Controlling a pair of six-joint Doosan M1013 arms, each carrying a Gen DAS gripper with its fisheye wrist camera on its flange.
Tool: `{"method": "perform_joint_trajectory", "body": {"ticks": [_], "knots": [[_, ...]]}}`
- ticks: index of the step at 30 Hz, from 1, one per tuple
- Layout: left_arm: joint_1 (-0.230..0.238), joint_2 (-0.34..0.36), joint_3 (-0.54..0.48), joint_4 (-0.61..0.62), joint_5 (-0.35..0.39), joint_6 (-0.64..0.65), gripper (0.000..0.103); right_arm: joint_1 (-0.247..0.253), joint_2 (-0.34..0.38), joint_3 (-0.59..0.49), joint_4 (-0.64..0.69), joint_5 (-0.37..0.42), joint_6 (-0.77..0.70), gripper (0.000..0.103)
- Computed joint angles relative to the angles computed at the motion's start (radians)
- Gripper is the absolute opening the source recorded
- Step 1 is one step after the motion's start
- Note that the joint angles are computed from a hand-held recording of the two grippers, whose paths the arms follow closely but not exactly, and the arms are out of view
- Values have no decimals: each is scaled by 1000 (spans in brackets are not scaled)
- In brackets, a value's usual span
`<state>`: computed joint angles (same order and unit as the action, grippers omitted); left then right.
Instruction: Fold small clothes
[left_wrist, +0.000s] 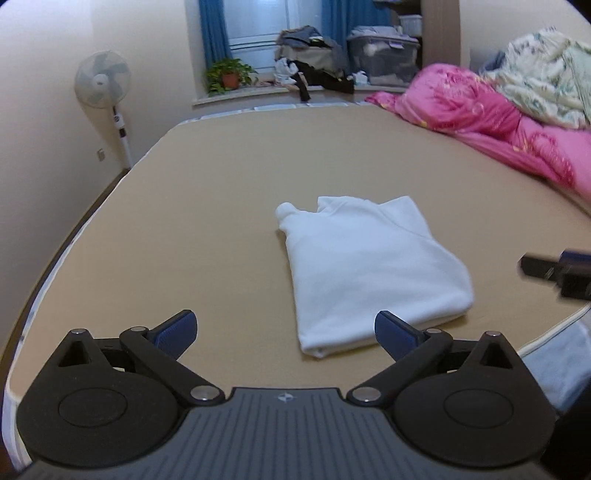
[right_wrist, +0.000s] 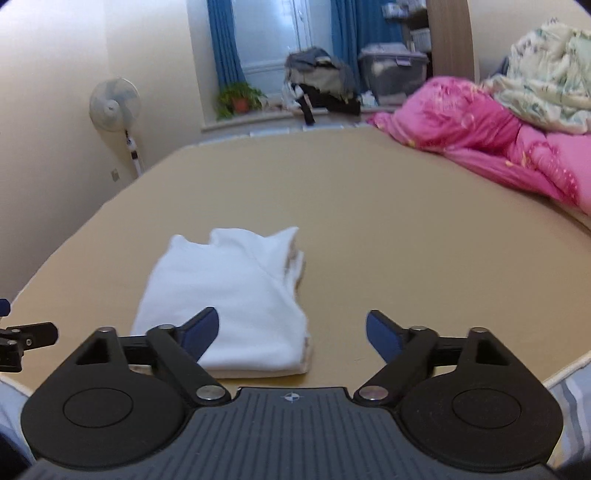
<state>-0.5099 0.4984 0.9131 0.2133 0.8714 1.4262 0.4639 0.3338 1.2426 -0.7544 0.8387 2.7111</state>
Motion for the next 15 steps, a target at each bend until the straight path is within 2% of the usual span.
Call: {"method": "perform_joint_trajectory", "body": {"ticks": [4, 7, 10, 15], "knots": [[-11, -40, 61, 9, -21, -61, 103, 30, -6, 14, -13, -14, 10, 90], [-11, -53, 110, 34, -52, -156, 103, 39, 11, -2, 17, -6, -8, 90], [-5, -17, 66, -3, 25, -157, 103, 41, 29, -19, 46, 4, -53, 90], [-13, 11, 41, 10, -10, -146, 103, 42, 44, -29, 32, 7, -70, 90]]}}
